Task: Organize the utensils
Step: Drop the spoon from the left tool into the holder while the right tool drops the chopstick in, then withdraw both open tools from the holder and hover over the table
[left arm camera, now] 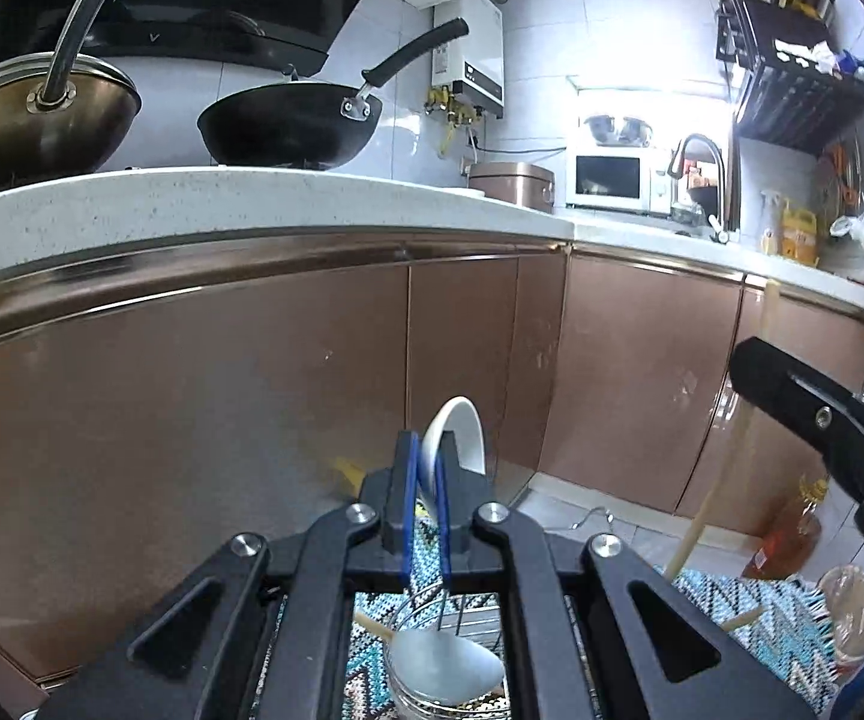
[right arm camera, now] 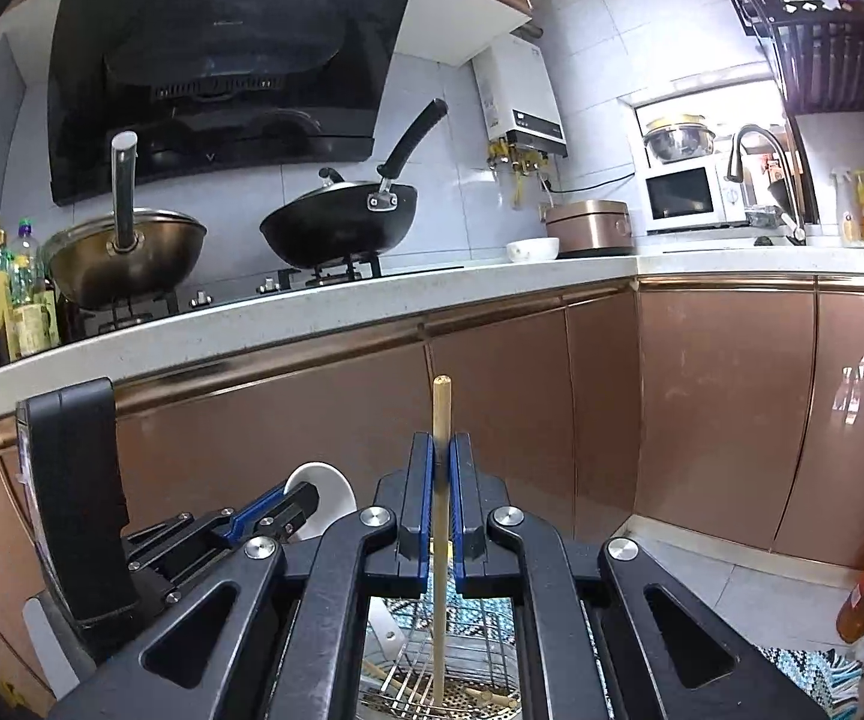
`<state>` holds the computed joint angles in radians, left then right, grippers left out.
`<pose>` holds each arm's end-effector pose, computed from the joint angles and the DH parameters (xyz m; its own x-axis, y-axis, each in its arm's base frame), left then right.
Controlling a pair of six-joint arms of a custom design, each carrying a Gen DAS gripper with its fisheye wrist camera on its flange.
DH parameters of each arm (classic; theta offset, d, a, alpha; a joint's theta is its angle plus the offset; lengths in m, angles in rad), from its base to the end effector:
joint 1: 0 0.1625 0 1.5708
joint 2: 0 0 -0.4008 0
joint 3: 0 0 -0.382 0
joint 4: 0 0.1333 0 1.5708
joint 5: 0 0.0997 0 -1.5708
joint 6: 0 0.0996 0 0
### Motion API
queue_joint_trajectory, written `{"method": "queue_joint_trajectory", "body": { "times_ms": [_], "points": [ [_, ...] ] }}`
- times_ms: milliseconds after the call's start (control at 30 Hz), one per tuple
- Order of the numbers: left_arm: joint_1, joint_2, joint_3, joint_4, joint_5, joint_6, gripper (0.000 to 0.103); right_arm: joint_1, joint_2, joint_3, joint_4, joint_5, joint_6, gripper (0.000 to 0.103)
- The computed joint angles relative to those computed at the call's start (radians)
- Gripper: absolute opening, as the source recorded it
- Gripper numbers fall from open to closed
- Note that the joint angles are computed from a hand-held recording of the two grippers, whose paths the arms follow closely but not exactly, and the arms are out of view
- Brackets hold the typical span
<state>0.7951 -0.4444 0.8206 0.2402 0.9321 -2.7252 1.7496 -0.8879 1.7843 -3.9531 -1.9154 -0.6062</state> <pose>-0.3699 -0.6524 0.0669 -0.6720 0.3635 -0.6452 0.7398 0.2905 -0.6069 0.2036 -0.5661 0.2664 -0.8018 0.0871 0.5912 -0.5742 0.1619 -0.8025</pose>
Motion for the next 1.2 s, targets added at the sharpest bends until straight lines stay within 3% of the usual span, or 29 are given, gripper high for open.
{"method": "queue_joint_trajectory", "body": {
  "times_ms": [200,333,467,700,867,1200],
  "points": [
    [0.015,-0.004,0.018,0.036,0.033,-0.029,0.010,-0.015,0.009,0.028,0.006,-0.022,0.017,0.006],
    [0.015,-0.046,0.058,0.047,0.074,-0.073,0.031,-0.005,0.002,0.047,0.001,-0.050,0.023,0.021],
    [-0.003,-0.123,0.136,0.023,0.075,-0.083,0.037,0.027,-0.025,0.082,-0.022,-0.074,0.027,0.024],
    [-0.052,-0.310,0.315,0.015,0.049,-0.105,0.046,0.121,-0.084,0.177,-0.064,-0.157,-0.021,0.027],
    [-0.103,-0.462,0.462,0.009,0.005,-0.105,0.051,0.213,-0.119,0.254,-0.102,-0.255,-0.036,0.029],
    [-0.214,-0.737,0.741,0.026,-0.081,-0.165,0.062,0.388,-0.168,0.414,-0.187,-0.445,0.013,0.036]
  ]
}}
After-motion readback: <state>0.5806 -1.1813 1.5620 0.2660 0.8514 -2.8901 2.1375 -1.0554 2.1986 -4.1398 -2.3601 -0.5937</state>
